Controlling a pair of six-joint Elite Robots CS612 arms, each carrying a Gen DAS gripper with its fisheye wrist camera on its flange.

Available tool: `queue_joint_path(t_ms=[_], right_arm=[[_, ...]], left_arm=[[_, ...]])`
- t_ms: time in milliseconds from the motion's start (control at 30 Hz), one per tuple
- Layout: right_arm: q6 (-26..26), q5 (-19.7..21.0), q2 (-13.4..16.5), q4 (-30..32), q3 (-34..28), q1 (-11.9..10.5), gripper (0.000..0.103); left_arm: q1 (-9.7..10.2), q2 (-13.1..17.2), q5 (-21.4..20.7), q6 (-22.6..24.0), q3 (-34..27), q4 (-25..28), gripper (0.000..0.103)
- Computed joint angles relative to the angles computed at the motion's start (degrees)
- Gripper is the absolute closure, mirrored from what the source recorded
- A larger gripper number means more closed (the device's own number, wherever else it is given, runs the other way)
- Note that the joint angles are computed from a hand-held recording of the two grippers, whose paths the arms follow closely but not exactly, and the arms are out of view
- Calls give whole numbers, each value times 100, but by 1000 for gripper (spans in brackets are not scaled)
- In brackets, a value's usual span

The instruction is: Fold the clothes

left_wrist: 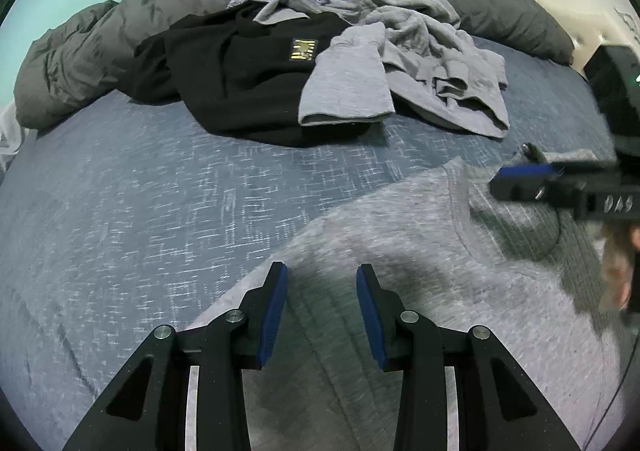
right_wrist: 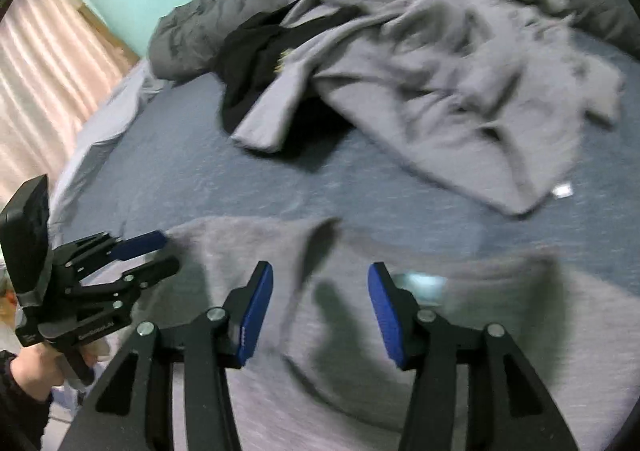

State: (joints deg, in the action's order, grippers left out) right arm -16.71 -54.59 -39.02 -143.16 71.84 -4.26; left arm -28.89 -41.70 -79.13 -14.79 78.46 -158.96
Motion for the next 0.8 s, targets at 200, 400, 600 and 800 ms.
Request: queue_joint_path(t_ms=[200,400,600,800], right_arm=[[-26,166,195,236,-254,127,92],[205,-731,285,-286,-468,253,99],[-71,-1177,304,-535,-485,345,95],[567,-1147,155,-972,-167,188,68]], left_arm=[[43,-33,-27,53,98,-99,64],[58,-20,28,106,164,-74,64],[63,-42,26,65,249,-55,64],[55,-144,99,97,356,6,64]])
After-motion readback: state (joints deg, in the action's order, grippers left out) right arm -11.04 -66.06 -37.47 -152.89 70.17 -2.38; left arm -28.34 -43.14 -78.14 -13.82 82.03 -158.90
